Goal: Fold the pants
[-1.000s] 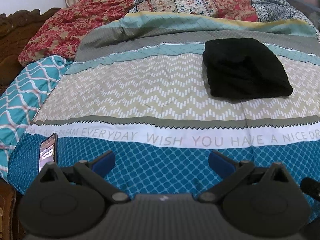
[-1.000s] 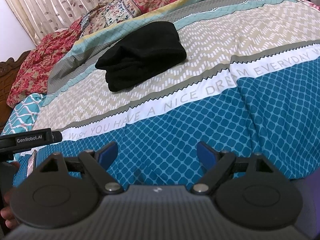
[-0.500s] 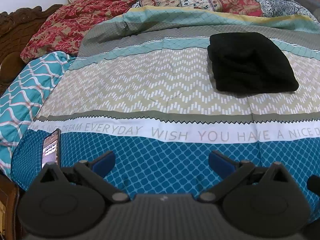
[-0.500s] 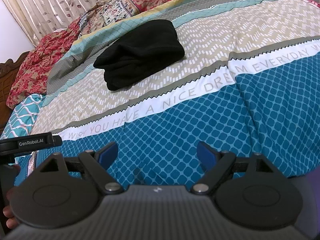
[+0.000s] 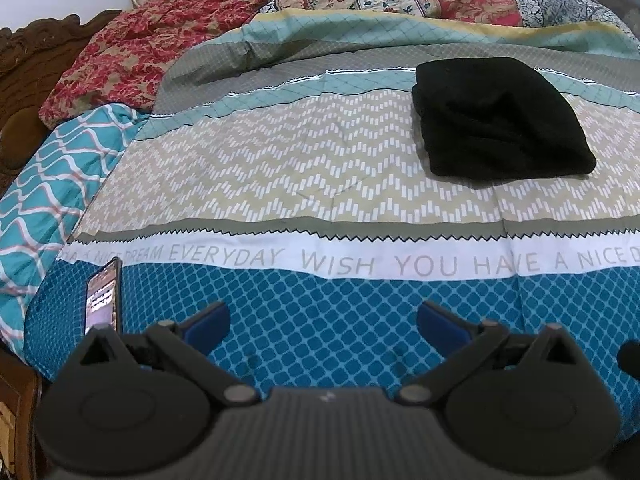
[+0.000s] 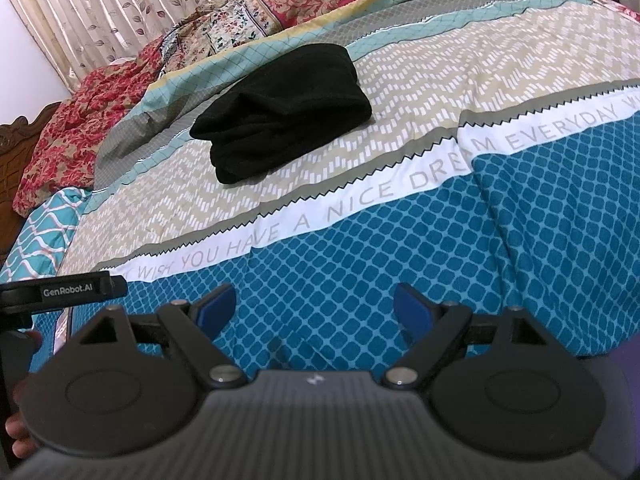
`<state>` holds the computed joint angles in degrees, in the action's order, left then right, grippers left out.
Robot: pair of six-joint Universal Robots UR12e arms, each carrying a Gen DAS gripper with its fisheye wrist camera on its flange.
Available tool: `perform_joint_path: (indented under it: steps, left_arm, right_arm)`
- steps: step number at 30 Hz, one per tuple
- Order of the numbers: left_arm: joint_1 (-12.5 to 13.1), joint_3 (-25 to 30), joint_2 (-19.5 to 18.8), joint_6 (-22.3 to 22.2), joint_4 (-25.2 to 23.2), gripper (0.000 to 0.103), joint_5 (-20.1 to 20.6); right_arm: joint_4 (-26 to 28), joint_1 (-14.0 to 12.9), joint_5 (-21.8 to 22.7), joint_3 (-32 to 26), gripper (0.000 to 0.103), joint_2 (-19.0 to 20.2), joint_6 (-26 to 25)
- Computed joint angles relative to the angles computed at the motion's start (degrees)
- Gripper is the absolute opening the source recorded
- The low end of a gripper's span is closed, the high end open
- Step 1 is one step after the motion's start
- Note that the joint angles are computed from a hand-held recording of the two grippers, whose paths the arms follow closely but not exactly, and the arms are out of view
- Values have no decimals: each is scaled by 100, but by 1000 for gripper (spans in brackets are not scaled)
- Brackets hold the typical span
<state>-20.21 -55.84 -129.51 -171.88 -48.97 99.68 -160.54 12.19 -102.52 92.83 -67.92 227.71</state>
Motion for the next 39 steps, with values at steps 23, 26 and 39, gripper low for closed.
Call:
perform_joint_path:
  steps: [23, 26, 39]
  left_arm:
    - [17, 114, -32, -15, -358, 103, -163]
    - [15, 112, -30, -8, -350, 103, -174]
    - [17, 160, -55, -51, -507, 103, -130]
  right_arm:
    - [46, 9, -38, -42, 88, 18, 22]
    - [43, 5, -31, -38, 88, 17, 17]
    - [51, 3, -27, -29, 88, 16, 38]
